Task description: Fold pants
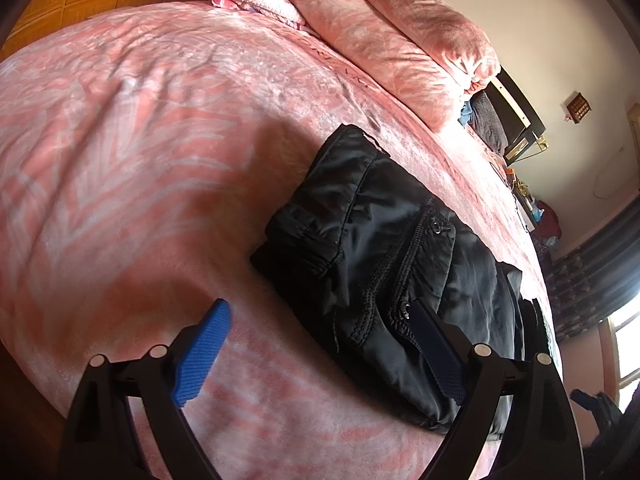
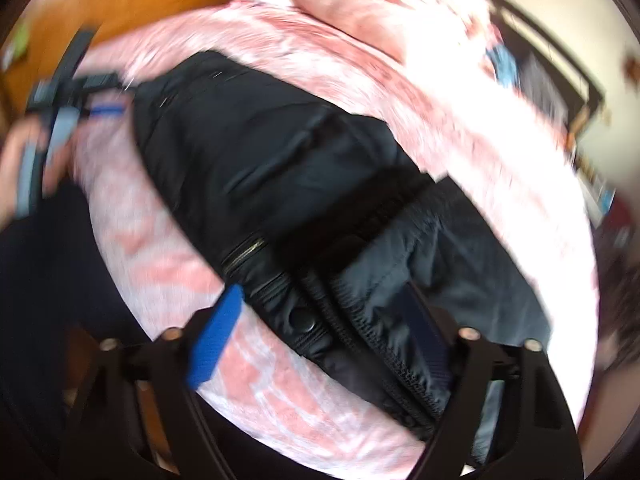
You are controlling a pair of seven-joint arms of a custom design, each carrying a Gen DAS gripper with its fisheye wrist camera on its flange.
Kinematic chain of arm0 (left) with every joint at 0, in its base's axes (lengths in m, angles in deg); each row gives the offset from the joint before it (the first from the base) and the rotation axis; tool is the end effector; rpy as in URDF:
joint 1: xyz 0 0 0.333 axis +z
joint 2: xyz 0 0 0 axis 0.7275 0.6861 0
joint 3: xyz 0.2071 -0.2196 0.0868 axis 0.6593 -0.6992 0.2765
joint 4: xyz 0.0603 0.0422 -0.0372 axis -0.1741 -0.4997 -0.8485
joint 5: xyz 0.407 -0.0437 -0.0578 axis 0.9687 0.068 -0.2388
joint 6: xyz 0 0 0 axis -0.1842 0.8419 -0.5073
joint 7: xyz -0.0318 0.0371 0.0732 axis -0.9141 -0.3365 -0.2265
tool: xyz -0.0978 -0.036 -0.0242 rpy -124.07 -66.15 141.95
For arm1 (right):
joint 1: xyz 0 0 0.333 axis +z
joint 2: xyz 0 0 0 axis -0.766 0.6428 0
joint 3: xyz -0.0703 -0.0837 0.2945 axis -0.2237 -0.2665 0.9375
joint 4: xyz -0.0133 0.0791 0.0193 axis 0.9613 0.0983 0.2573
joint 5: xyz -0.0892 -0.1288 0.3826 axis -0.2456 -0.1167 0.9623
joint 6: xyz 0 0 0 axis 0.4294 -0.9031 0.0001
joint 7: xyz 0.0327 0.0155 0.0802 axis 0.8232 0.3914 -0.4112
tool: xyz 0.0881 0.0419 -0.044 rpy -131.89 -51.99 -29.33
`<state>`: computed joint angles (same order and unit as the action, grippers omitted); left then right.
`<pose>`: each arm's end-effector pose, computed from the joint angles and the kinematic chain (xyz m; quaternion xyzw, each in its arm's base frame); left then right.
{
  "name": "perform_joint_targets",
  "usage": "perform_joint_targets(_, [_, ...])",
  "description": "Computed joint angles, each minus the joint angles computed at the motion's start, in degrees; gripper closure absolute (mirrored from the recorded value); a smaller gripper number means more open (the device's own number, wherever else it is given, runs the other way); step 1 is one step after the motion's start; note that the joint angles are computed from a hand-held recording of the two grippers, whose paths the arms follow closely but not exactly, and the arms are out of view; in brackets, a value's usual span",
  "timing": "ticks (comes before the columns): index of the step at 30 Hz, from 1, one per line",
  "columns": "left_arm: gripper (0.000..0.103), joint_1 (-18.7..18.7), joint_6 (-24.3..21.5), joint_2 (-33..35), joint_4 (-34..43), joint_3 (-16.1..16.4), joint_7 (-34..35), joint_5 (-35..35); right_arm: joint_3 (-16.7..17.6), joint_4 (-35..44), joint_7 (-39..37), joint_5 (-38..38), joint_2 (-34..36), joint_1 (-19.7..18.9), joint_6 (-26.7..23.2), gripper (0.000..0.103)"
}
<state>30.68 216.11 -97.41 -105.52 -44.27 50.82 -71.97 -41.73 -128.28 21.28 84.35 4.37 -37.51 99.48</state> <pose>0.4083 -0.0188 0.3731 -0.8317 0.4104 -0.3567 0.1121 0.4852 0.1585 0.4656 -0.9015 0.3513 -0.1614 0.1945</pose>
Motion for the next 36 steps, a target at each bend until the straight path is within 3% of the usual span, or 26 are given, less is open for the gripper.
perform_joint_targets(2, [0.012,-0.12,0.05,-0.13,-0.1,0.11,0.02,-0.06,-1.17,2.81,1.04,2.49,2.59,-0.07,-3.47,0.037])
perform_joint_targets(6, [0.012,-0.8,0.18,-0.21,-0.18,1.14,0.23,-0.16,-1.48,3.85,3.18,2.17,4.99,-0.58,-4.67,0.044])
perform_joint_targets(8, [0.012,-1.66,0.08,-0.17,-0.11,2.19,0.53,-0.33,-1.93,5.17,3.26,2.68,6.45,-0.58,-5.99,0.066])
perform_joint_targets(10, [0.012,-1.93,-0.08,-0.01,0.08,2.34,0.77,-0.51,-2.85,5.3,1.61,5.09,6.56,-0.39,-7.54,0.081])
perform_joint_targets(11, [0.012,-2.08,-0.17,0.08,0.21,2.45,0.97,-0.58,-2.96,5.55,1.14,5.77,6.91,-0.35,-7.28,0.083])
perform_joint_targets(12, [0.012,-2.24,-0.24,0.17,0.31,2.53,1.15,-0.7,-3.13,5.24,0.22,6.57,6.28,-0.26,-7.23,0.093])
perform_joint_targets(14, [0.012,-2.39,-0.56,0.31,0.54,2.5,1.45,-1.01,-3.17,3.87,-1.08,8.02,4.34,-0.04,-7.07,0.094])
perform_joint_targets(19, [0.012,-2.8,-0.66,0.47,0.65,2.72,2.13,-1.96,-3.09,1.74,-5.15,10.15,0.6,0.55,-8.06,0.094])
perform_joint_targets(28, [0.012,-3.02,-1.42,0.92,1.2,2.16,3.43,-3.43,-2.16,0.48,-5.58,8.0,2.18,0.44,-7.19,0.093])
perform_joint_targets(30, [0.012,-4.13,-1.87,0.91,1.46,3.14,3.9,-4.13,-2.15,1.77,-4.95,6.87,3.4,0.11,-9.57,0.084])
perform_joint_targets(33, [0.012,-10.48,-1.42,0.21,1.71,9.35,6.08,-6.92,-3.12,4.52,-6.37,8.18,4.05,0.28,-14.79,0.065])
perform_joint_targets(35, [0.011,-18.8,1.36,-1.41,1.35,17.76,7.09,-9.37,-4.62,10.1,-9.72,12.52,5.55,0.66,-22.42,0.051])
perform_joint_targets(36, [0.011,-22.05,2.16,-1.99,1.43,21.16,6.57,-9.8,-4.75,13.37,-10.11,13.55,6.97,0.59,-25.05,0.035])
